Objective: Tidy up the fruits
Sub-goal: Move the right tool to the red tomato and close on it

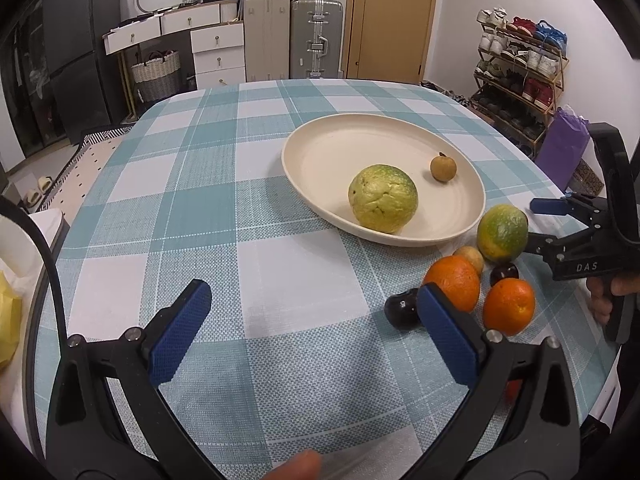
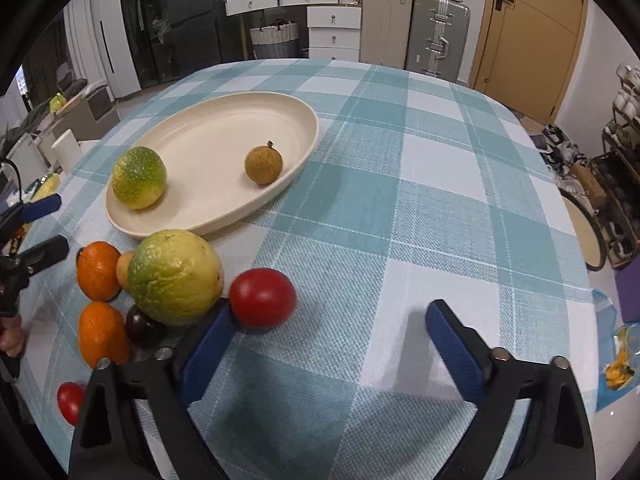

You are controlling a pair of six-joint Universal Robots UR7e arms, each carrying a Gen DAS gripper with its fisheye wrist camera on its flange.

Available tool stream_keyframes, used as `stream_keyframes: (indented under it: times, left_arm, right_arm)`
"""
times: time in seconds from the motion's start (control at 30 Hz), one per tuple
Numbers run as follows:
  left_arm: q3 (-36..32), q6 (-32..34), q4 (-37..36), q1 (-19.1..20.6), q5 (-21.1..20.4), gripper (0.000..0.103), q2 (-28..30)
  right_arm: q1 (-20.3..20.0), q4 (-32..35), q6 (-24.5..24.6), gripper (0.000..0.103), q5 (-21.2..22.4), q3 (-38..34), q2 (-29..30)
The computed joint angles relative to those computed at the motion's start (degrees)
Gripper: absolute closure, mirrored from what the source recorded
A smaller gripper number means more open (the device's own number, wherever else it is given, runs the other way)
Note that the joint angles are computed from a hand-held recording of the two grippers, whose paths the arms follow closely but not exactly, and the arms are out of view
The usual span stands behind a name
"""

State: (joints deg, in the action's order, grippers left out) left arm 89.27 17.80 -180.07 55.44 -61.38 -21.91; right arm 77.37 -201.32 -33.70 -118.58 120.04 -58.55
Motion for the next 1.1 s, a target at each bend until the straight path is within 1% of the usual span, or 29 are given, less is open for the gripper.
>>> stream_keyframes:
  times: [0.07, 0.1, 0.17, 0.27, 0.3, 0.37, 0.4, 0.47, 0.5, 0.63, 0.83, 0.93, 1.0, 1.1]
  left_arm:
    - [-0.14, -0.18, 0.33, 0.08, -0.09, 0.001, -0.01]
    - [-0.17, -0.29, 0.38, 0.09, -0.03, 0.001, -0.01]
    - [-0.17, -0.40, 0.36, 0.12, -0.15, 0.001, -0.02]
    - [-0.26, -0.57, 0.73, 0.16, -0.23, 0.001, -0.02]
    - [-0.28, -0.65, 0.80, 0.17, -0.15, 0.001, -0.02]
    - [-0.29, -0.73, 1.00, 0.19, -0.33, 0.001, -0.05]
    - [-0.25, -0.70, 1.01, 0.19, -0.36, 0.001, -0.07]
    - [-0.18, -0.72, 0.86, 0.08, -0.20, 0.001, -0.01]
    - [-0.13, -0.83, 0.77, 0.07, -0.29, 0.001, -0.02]
    - [0.18, -0.85, 0.96, -0.09, -0.98, 0.001, -0.09]
    - [0.89, -1.02, 1.08, -0.31, -2.71, 0.001, -0.48]
    - [1.13, -0.58, 0.95, -0.59, -2.91, 0.001, -0.39]
    - [1.29, -0.33, 1.02, -0.69, -3.40, 0.001, -0.38]
    - [1.50, 0.55, 1.26, -0.90, -4.20, 0.001, -0.32]
  right_arm:
    - [0.06, 0.29, -0.38, 0.023, 0.38, -0.38, 0.04]
    - [0.23, 0.23, -0.29, 0.025, 0.25, -0.46, 0.13]
    - [0.39, 0.22, 0.10, 0.033, 0.38, -0.54, 0.15]
    - [0.22, 0.42, 0.18, 0.039, 2.64, 0.21, -0.39]
    - [0.28, -0.13, -0.02, 0.040, 2.61, 0.37, -0.24]
    - [0.37, -0.63, -0.21, 0.049, 3.00, 0.55, -0.10]
    - [0.44, -0.55, -0.22, 0.051, 3.14, 0.60, -0.11]
    - [0.53, -0.56, -0.05, 0.061, 3.59, 0.91, -0.22]
    - [0.48, -0.53, 0.25, 0.062, 4.08, 1.15, -0.35]
    - [0.44, -0.81, 0.75, 0.074, 4.98, 1.77, -0.59]
    - [0.26, -3.89, 1.92, 0.075, 6.05, 3.47, -1.52]
    - [0.13, -5.87, 2.46, 0.075, 7.69, 5.22, -2.67]
    - [0.21, -6.18, 2.87, 0.075, 8.03, 5.92, -3.24]
    - [-0.13, -7.83, 3.84, 0.075, 10.38, 7.74, -4.20]
